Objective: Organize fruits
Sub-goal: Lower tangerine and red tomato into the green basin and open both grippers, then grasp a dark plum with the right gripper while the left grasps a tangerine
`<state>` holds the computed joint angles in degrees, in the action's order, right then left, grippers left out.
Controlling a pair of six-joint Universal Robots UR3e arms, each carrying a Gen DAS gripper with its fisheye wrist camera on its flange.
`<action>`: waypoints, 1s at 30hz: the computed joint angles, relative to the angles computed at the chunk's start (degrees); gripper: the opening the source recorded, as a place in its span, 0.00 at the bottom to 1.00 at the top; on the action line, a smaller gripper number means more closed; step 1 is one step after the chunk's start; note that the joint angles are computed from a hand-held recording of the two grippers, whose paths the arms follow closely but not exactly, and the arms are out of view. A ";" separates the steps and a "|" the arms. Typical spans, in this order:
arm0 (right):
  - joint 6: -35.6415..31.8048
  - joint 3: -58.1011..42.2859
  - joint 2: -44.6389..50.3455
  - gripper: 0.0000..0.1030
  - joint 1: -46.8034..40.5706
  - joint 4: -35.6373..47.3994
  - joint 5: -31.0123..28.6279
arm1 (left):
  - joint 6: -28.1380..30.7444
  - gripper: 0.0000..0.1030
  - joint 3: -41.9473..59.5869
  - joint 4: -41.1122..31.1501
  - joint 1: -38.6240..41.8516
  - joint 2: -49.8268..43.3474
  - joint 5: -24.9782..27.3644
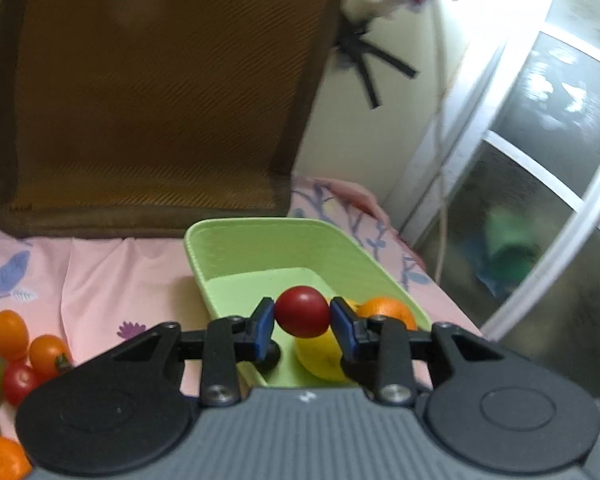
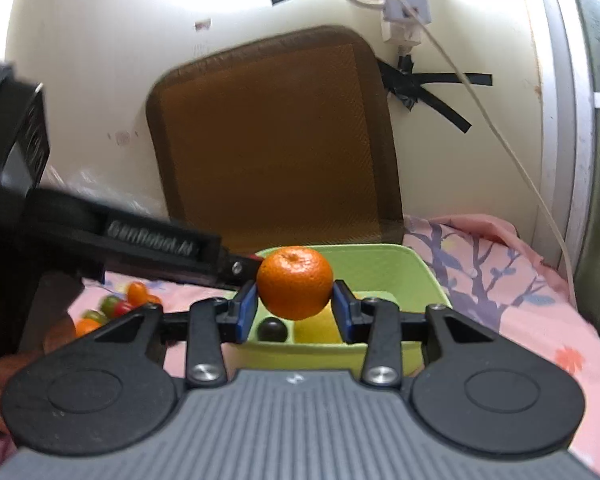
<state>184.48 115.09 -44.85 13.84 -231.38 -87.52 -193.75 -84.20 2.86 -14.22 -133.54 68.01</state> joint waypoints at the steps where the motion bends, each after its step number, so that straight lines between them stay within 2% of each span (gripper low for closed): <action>1: -0.52 -0.89 0.89 0.43 -0.35 0.54 0.41 | -0.45 0.32 1.54 -1.06 0.20 -1.00 -0.07; 2: -0.88 -2.01 1.64 0.43 -0.29 1.41 0.28 | -0.66 0.38 2.20 -1.39 0.58 -1.67 -0.35; 3: -1.39 -3.57 2.75 0.43 0.21 2.18 -0.61 | -1.16 0.39 2.81 -1.55 0.72 -2.28 -0.23; 4: -2.05 -4.98 3.66 0.46 0.71 2.75 -1.72 | -1.65 0.40 2.92 -0.96 0.98 -2.73 -0.68; 5: -2.83 -5.75 4.24 0.54 1.28 2.92 -3.01 | -1.81 0.42 3.21 -0.88 1.29 -3.04 -1.38; 9: -3.43 -6.04 6.13 0.59 2.27 -1.95 -5.87 | -2.65 0.46 0.29 1.21 2.42 -0.76 -2.16; 13: 0.75 -3.72 6.31 0.59 0.76 -6.62 -4.59 | -4.02 0.46 -13.15 12.17 6.81 7.13 -4.40; 15: 3.58 -2.21 6.11 0.58 0.31 -8.77 -4.55 | -4.71 0.49 -21.96 17.70 10.28 12.04 -5.58; 17: 6.96 -0.89 5.26 0.44 -0.80 -9.41 -3.17 | -4.42 0.52 -31.72 22.75 13.98 17.27 -5.21; 19: 9.24 1.69 3.94 0.35 -1.61 -10.71 -1.25 | -2.38 0.52 -41.62 26.72 17.85 22.22 -4.23; 22: 9.10 4.43 2.24 0.32 -1.29 -11.14 -0.54 | 0.99 0.52 -54.02 31.65 24.16 27.19 -5.28; 23: 9.31 5.33 1.74 0.27 -1.18 -10.90 -0.26 | 2.43 0.52 -57.00 32.40 26.52 28.41 -6.32; 25: 9.23 6.41 0.75 0.23 -0.92 -8.70 0.33 | 5.16 0.52 -63.17 34.89 30.75 30.33 -7.84; 26: 8.85 6.49 0.51 0.18 -0.49 -7.40 0.00 | 6.32 0.52 -65.44 36.01 32.70 30.65 -8.71; 30: 8.59 2.93 -0.57 0.16 0.73 -0.14 -0.92 | 8.44 0.52 -68.92 38.73 35.70 29.59 -9.76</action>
